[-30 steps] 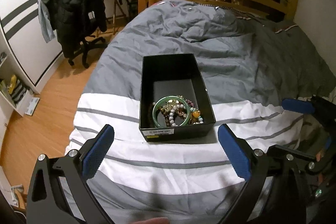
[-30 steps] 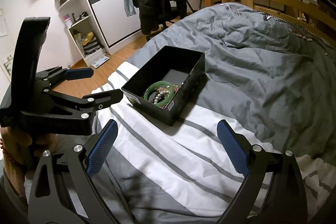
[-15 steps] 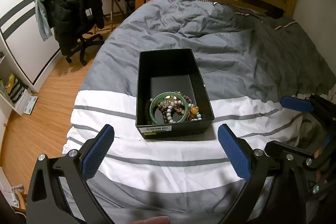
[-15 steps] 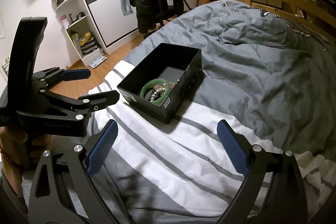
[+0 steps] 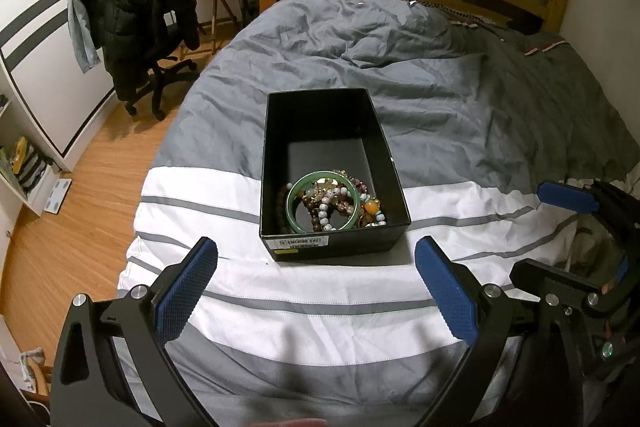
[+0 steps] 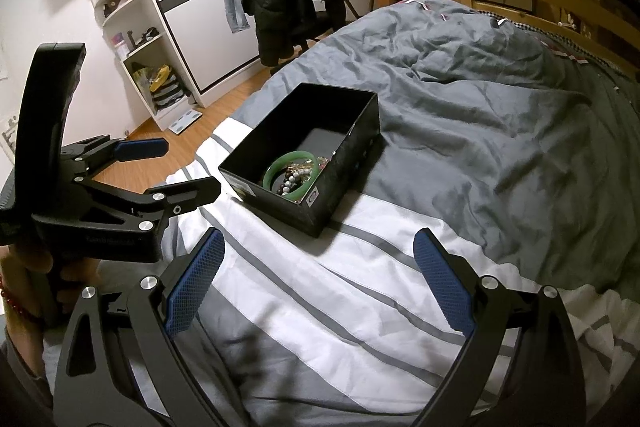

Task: Organize jewelry

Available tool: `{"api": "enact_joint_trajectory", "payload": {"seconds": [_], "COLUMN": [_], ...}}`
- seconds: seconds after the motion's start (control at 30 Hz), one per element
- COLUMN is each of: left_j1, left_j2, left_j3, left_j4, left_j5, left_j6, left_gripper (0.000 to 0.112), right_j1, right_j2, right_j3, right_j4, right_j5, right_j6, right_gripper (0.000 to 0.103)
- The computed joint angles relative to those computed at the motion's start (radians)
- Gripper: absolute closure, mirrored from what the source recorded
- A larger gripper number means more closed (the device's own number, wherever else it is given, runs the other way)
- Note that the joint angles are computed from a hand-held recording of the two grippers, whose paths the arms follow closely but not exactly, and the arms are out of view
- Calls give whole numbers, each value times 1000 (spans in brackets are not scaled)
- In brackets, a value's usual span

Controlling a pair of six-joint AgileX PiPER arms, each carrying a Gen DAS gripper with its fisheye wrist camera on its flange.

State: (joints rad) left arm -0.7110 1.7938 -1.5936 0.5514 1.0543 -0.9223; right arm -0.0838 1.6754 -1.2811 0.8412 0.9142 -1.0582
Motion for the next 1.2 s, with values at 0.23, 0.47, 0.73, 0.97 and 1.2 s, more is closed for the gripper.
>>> {"api": "enact_joint_trajectory", "payload": {"seconds": [0.23,0.47,0.73,0.97,1.2], "left_j1": [-1,1,2,1,2], "left_j2": [0,0,-2,-2,-1], "left_j3": [3,4,8,8,6], "left_j4": [-3,-11,-10,-9,-10], "left_j5": [-4,-4,-8,-8,-6], "left_j6": [6,12,14,11,16], "left_gripper": [15,15,15,15,15], "right_j1": [-4,-7,-8,-8,-13], "right_j2": [5,4,5,5,3], "right_j3": [-5,-6,-5,-6,1], "right_j4": [3,3,5,7,16], "right_j5": [-2,2,2,3,-5], "right_j6": [3,-1,-3,-5,-12], "right_gripper": [9,9,9,9,9]}}
